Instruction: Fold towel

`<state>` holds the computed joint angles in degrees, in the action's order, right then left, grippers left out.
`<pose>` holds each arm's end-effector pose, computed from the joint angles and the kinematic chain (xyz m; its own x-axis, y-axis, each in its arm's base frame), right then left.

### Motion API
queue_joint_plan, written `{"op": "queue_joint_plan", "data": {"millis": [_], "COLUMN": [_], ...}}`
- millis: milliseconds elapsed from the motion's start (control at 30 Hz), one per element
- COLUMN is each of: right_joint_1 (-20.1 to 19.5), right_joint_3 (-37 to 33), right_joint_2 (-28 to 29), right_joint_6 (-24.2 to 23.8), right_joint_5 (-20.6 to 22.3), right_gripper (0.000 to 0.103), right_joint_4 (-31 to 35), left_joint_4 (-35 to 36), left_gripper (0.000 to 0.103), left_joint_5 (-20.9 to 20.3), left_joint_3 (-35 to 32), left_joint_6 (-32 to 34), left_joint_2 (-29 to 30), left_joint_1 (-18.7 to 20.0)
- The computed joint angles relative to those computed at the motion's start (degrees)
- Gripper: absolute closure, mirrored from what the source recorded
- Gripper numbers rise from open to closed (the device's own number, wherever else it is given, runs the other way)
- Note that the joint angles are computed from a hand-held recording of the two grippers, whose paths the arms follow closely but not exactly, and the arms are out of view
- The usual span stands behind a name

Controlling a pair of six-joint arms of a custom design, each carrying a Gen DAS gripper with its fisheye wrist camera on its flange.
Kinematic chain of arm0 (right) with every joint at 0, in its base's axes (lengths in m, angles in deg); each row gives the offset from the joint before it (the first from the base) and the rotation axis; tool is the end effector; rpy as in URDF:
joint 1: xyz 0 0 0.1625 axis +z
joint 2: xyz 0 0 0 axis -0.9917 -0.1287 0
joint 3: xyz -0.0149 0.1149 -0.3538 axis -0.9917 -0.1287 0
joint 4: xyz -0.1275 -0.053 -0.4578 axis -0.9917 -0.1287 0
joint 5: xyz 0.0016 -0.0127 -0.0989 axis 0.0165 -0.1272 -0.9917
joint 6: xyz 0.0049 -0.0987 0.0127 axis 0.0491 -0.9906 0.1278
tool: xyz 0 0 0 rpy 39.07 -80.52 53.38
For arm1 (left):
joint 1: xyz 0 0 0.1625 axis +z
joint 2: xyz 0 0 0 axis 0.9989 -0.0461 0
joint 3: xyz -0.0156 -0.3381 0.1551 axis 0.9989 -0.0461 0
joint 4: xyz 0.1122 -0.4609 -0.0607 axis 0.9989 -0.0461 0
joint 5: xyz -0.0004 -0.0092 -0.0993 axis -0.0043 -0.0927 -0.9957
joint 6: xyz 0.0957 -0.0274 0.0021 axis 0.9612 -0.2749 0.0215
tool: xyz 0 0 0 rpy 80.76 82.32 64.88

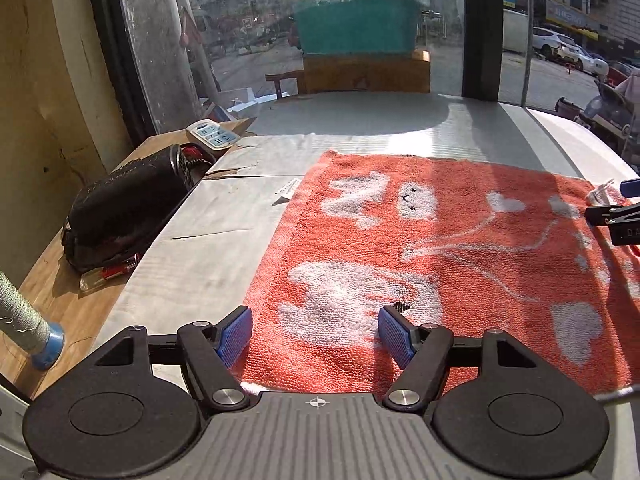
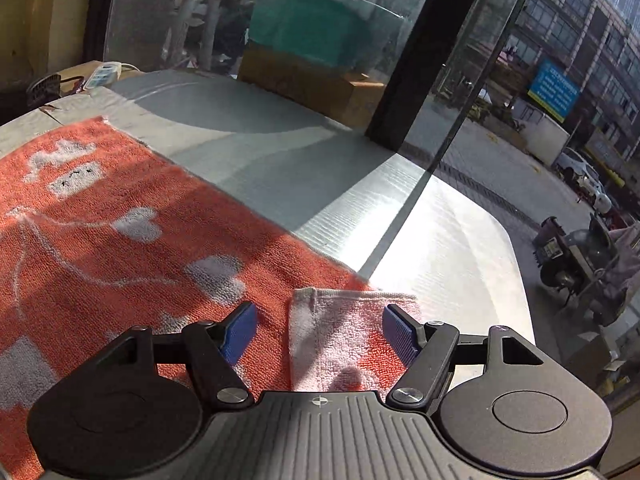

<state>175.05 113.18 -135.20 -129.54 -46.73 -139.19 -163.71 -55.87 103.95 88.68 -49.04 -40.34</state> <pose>0.0840 -0.4122 0.1142 -0.5170 0.0782 0.8524 -0.5651 0.7168 -0.4085 -0.1455 -0.4595 0.0917 -0.5623 0.3678 -0.7406 0.7487 0.6068 -0.2671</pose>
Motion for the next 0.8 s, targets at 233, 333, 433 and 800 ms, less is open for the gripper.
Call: {"op": "queue_joint_plan", "data": {"millis": [233,333,433,800], "right_joint_1": [-1.81,-2.22,-2.89,-8.1], "right_joint_3": [2.11,1.64,3.16,8.61], "right_joint_2": [-8.99,-8.96,-12.29,-22.64], "right_joint_6": [8.07,6.24,6.44,7.45], "right_joint_5": [2.96,0.67,1.41,-1.56], "right_gripper": [0.085,0.094,0.094,0.062], "right_joint_4": [13.21,9.85,7.88,-1.52], "left_joint_4": [-0.94,-0.08,-0.33,-0.77], "left_gripper": [0.022,0.022,0.022,0.022], "left_joint_5": [1.44,1.28,1.1,-0.59], "left_joint_3": [-0.17,-0.15,-0.02,-0.91], "left_joint_6": [0.54,-0.38,1.09,3.87], "left_joint_2": [0.86,0.37,-0.42,-0.99], "left_joint_1": [-0.05,0.08,0.62,-0.19]}}
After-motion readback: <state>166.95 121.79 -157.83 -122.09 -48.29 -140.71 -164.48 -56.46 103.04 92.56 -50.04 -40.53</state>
